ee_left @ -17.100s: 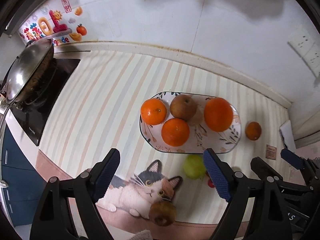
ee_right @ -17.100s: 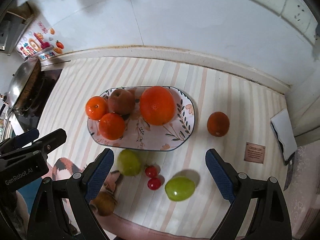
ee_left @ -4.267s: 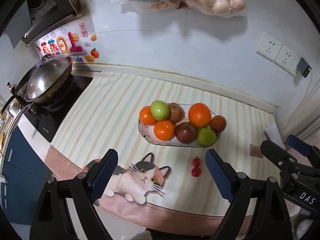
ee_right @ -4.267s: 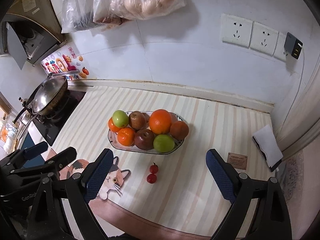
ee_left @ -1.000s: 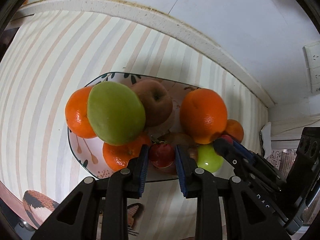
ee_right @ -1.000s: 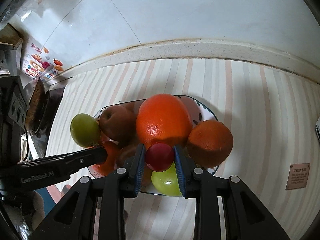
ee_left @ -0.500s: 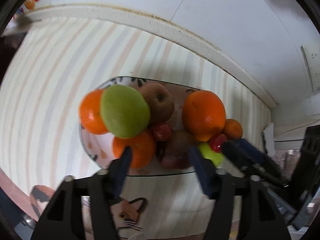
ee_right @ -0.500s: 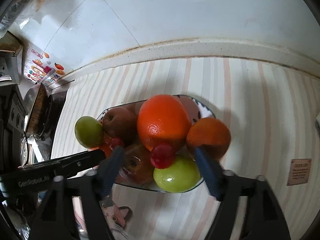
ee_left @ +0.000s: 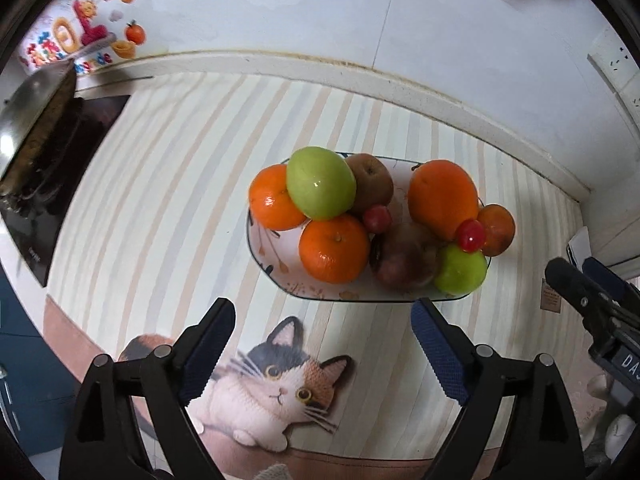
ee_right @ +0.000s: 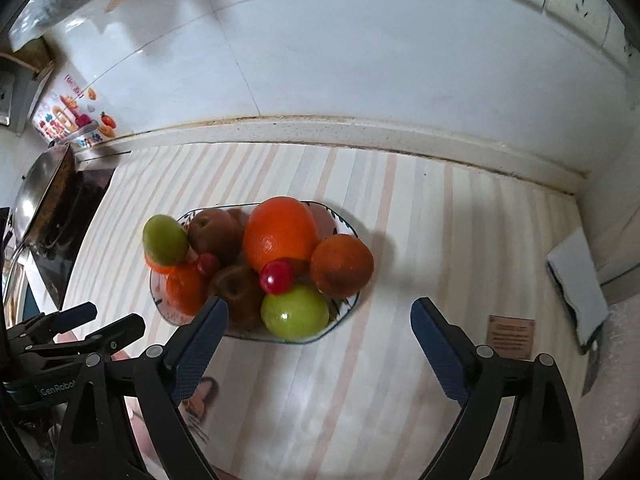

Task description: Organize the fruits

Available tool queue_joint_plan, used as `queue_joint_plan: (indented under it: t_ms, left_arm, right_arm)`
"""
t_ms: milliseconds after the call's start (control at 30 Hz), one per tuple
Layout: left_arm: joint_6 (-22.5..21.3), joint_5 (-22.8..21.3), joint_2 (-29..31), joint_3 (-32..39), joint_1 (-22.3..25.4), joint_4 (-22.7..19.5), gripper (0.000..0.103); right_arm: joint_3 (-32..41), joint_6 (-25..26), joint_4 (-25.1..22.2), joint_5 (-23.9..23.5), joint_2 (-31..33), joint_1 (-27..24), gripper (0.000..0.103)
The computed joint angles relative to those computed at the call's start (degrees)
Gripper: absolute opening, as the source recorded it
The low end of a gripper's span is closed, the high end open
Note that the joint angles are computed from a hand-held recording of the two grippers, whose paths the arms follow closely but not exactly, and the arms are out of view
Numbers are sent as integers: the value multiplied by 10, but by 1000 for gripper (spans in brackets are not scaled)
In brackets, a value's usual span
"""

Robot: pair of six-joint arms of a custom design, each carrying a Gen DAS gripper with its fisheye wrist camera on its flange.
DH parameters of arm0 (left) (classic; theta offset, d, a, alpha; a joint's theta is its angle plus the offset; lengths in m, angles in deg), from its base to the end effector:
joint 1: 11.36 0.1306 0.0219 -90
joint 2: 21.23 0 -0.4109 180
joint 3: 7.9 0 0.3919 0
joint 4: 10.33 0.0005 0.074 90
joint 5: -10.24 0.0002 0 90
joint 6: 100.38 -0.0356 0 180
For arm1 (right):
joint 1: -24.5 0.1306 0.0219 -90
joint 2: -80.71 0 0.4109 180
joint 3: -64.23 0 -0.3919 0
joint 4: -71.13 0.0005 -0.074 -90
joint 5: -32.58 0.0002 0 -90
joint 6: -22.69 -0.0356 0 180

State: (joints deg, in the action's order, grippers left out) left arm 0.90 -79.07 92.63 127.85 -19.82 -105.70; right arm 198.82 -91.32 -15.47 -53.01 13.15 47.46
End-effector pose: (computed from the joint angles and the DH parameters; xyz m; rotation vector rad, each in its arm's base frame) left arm 0.5762 -0.0866 0.5474 -0.0678 2.8575 -0.0881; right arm 0.5434 0.2267 0.5593 0.0483 2.6983 0.1485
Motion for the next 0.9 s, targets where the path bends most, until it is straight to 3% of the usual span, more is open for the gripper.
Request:
queue_joint_plan:
  t_ms: [333, 733, 900]
  left_arm:
    - [51, -60, -78, -22, -33, 20, 90]
    - [118, -139, -177, -33, -102, -2, 90]
    - [123, -168, -209, -43, -127, -7, 90]
  right_arm:
    - [-28, 24, -2, 8, -71, 11, 96]
    - [-36, 53, -20, 42, -184, 44, 98]
    - [-37, 51, -33, 71, -216, 66, 98]
